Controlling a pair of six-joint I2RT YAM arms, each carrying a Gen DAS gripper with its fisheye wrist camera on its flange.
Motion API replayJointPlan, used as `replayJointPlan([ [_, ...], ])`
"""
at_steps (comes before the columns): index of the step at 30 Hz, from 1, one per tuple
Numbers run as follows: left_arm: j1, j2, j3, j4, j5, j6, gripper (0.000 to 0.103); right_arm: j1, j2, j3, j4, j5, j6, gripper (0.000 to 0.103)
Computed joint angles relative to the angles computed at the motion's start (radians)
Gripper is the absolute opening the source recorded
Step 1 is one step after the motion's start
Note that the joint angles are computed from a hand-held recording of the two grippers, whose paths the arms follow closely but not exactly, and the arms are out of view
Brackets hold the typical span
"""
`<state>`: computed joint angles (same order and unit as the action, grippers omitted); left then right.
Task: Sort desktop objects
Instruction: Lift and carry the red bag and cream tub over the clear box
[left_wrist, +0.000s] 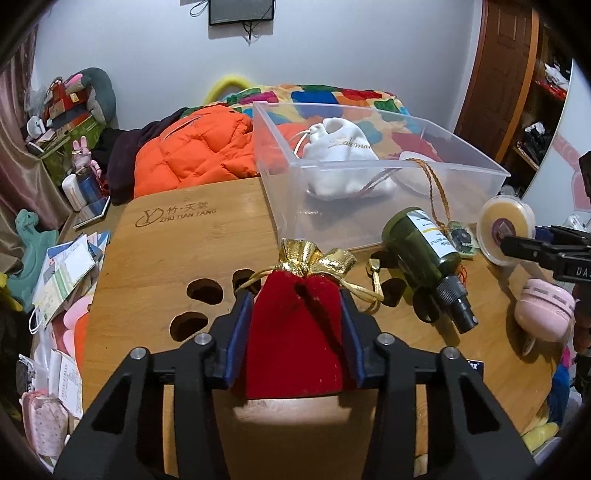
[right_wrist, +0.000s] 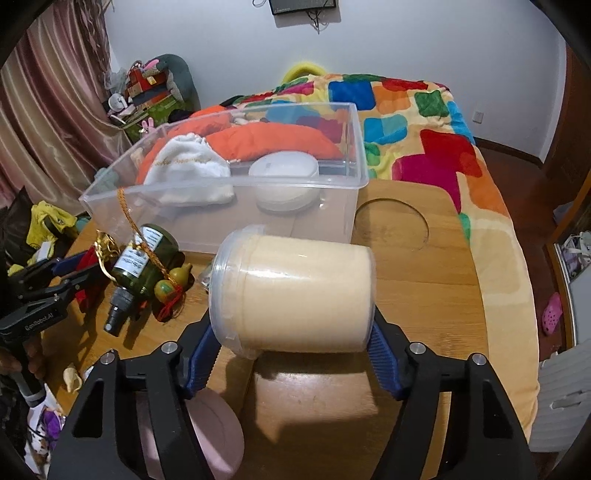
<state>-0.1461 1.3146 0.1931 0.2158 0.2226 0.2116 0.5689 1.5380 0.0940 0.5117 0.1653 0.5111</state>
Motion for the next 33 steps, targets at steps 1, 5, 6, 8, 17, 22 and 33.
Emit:
replayJointPlan([
  [1, 0.011, -0.007, -0.004, -0.004, 0.011, 0.006, 0.042, -0.004, -0.016, -0.006, -0.004, -0.002, -0.001, 0.065],
  [5, 0.040, -0.052, -0.015, -0.030, 0.029, 0.017, 0.039, 0.016, -0.093, -0.011, -0.060, 0.025, 0.005, 0.064],
  [6, 0.045, -0.070, -0.019, -0.039, 0.031, 0.019, 0.039, 0.021, -0.116, -0.009, -0.083, 0.034, 0.005, 0.064],
  [8, 0.060, -0.099, -0.021, -0.061, 0.040, 0.025, 0.038, 0.023, -0.134, -0.009, -0.097, 0.034, 0.002, 0.063],
  [17, 0.104, -0.245, -0.028, -0.172, 0.094, 0.032, 0.037, 0.028, -0.105, -0.021, -0.082, 0.043, 0.009, 0.062],
  [22, 0.092, -0.373, -0.033, -0.256, 0.093, 0.032, 0.037, 0.021, -0.112, -0.039, -0.061, 0.039, 0.021, 0.062],
  [33, 0.065, -0.516, -0.017, -0.358, 0.086, -0.002, 0.037, 0.020, -0.335, -0.051, -0.234, 0.040, 0.033, 0.062],
])
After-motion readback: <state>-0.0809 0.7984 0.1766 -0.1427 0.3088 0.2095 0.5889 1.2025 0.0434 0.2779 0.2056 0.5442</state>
